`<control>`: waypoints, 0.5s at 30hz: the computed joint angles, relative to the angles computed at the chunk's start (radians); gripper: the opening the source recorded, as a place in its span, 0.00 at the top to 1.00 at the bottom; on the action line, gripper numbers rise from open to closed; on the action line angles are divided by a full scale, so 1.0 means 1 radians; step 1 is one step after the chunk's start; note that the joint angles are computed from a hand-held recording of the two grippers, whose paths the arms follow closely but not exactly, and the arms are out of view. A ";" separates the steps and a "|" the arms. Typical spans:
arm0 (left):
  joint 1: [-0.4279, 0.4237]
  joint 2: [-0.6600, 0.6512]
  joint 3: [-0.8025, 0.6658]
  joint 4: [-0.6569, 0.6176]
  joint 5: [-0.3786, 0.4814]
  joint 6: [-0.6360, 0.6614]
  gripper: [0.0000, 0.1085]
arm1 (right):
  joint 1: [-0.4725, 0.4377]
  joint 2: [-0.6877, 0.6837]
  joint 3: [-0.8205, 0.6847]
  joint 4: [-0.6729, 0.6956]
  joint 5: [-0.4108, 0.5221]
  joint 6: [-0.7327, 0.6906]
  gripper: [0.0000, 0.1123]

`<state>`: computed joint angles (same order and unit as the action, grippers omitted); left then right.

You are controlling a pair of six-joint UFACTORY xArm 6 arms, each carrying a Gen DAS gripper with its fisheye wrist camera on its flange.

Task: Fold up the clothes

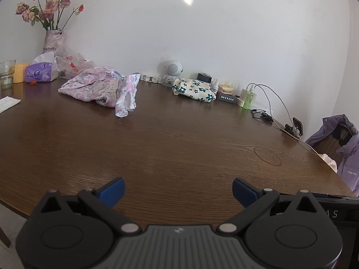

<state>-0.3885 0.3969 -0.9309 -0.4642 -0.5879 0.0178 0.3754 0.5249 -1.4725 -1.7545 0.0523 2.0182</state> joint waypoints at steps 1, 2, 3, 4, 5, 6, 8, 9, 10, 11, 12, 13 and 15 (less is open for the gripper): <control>0.002 0.002 0.001 0.009 -0.004 -0.007 0.06 | 0.000 -0.001 0.001 0.000 0.002 -0.001 0.08; 0.000 -0.001 0.006 0.002 -0.008 -0.002 0.06 | 0.001 -0.002 0.002 0.000 0.004 -0.004 0.09; -0.002 -0.002 0.006 -0.002 -0.006 0.002 0.06 | 0.001 -0.003 0.003 0.001 0.005 -0.006 0.08; -0.002 -0.005 0.004 -0.007 0.001 0.008 0.06 | 0.001 -0.004 0.004 0.002 0.007 -0.009 0.09; -0.002 -0.009 0.002 -0.011 0.009 0.013 0.06 | 0.001 -0.005 0.005 0.003 0.009 -0.011 0.09; -0.003 -0.010 0.003 -0.009 0.007 0.013 0.05 | 0.002 -0.006 0.006 0.004 0.011 -0.014 0.08; -0.009 -0.003 -0.004 -0.020 0.006 0.027 0.05 | 0.004 -0.008 0.008 0.011 0.014 -0.022 0.09; 0.006 -0.013 0.008 0.014 0.007 0.003 0.05 | 0.005 -0.008 0.008 0.017 0.015 -0.028 0.08; 0.009 -0.016 0.010 0.018 0.010 0.001 0.05 | 0.003 -0.007 0.007 0.011 0.012 -0.021 0.09; 0.009 -0.017 0.010 0.014 0.013 0.003 0.05 | 0.001 -0.007 0.006 0.001 0.009 -0.011 0.09; 0.008 -0.017 0.009 0.007 0.015 0.006 0.05 | -0.001 -0.006 0.004 -0.009 0.006 -0.001 0.09; 0.007 -0.017 0.008 0.001 0.017 0.009 0.05 | 0.000 -0.007 0.005 -0.007 0.007 -0.002 0.09; 0.007 -0.020 0.009 -0.003 0.020 0.011 0.05 | 0.000 -0.007 0.005 -0.005 0.007 -0.003 0.09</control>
<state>-0.3813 0.3772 -0.9220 -0.4674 -0.5677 0.0285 0.3758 0.5179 -1.4673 -1.7593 0.0598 2.0155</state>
